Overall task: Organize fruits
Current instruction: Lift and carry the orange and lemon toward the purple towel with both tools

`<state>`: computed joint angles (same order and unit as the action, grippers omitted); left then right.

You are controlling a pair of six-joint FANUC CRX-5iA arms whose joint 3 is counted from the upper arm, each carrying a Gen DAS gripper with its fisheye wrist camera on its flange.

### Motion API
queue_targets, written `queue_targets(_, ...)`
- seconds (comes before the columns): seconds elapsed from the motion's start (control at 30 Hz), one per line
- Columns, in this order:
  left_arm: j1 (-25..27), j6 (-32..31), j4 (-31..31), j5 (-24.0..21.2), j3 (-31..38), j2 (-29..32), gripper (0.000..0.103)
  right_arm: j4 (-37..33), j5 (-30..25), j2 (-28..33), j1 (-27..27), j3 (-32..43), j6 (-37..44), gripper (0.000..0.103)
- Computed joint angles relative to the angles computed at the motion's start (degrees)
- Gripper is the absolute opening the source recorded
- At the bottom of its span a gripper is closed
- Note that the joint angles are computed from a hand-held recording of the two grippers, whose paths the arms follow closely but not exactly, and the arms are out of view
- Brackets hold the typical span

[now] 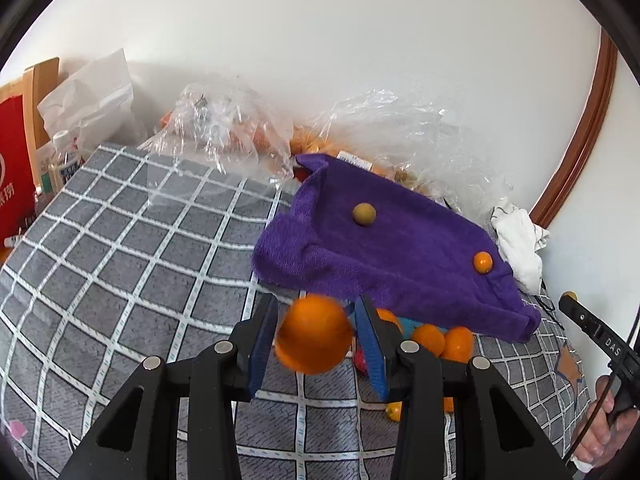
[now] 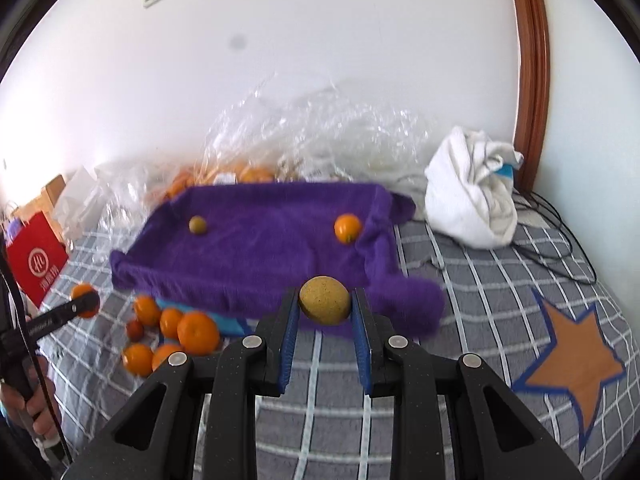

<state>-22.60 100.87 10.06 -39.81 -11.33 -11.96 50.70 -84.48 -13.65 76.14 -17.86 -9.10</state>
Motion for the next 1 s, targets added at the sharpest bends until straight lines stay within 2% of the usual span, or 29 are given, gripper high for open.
queue_targets(0.1, -0.4, -0.4, -1.0, -0.3, 3.0, 1.0, 0.037, 1.7, 2.5, 0.8, -3.3, 0.9, 2.1, 0.026)
queue_targets(0.17, -0.9, -1.5, -1.4, -2.2, 4.8, 2.5, 0.037, 2.3, 4.9, 1.1, -5.2, 1.1, 3.0, 0.026)
queue_targets(0.27, -1.1, -0.6, -2.5, -3.9, 4.1, 3.0, 0.037, 2.2, 6.4, 2.1, -6.4, 1.3, 4.2, 0.026)
queue_targets(0.4, -0.1, -2.5, 1.9, -2.9, -0.3, 1.7, 0.039, 1.9, 8.4, 2.2, -6.1, 0.0, 3.4, 0.026)
queue_targets(0.5, 0.0, -5.7, 4.5, -4.7, -1.1, 2.4, 0.043, 0.7, 9.0, 2.6, -5.9, -0.2, 3.4, 0.026)
queue_targets(0.53, -0.4, -5.5, 3.6, -5.1, -0.8, 2.7, 0.048, 0.5, 9.1, 2.7, -5.8, -0.2, 3.4, 0.026)
queue_targets(0.6, -1.7, -1.2, -1.6, -6.3, 1.0, 3.6, 0.048, 0.1, 9.2, 3.0, -5.7, -0.2, 3.8, 0.026)
queue_targets(0.73, -2.6, 2.1, -4.6, -6.8, 2.6, 4.4, 0.048, 0.0, 8.3, 3.5, -5.2, 0.1, 4.2, 0.026)
queue_targets(0.8, -3.2, 2.2, -6.4, -8.3, 4.1, 5.2, 0.039, -0.2, 8.3, 3.3, -5.0, -0.1, 4.1, 0.026)
queue_targets(0.83, -3.6, 2.4, -7.4, -9.0, 4.8, 5.5, 0.038, -0.2, 7.9, 3.2, -4.8, -0.1, 4.0, 0.026)
queue_targets(1.0, -3.0, 1.4, -4.7, -9.0, 4.6, 4.9, 0.038, 0.1, 6.3, 2.8, -4.6, 0.1, 4.6, 0.026)
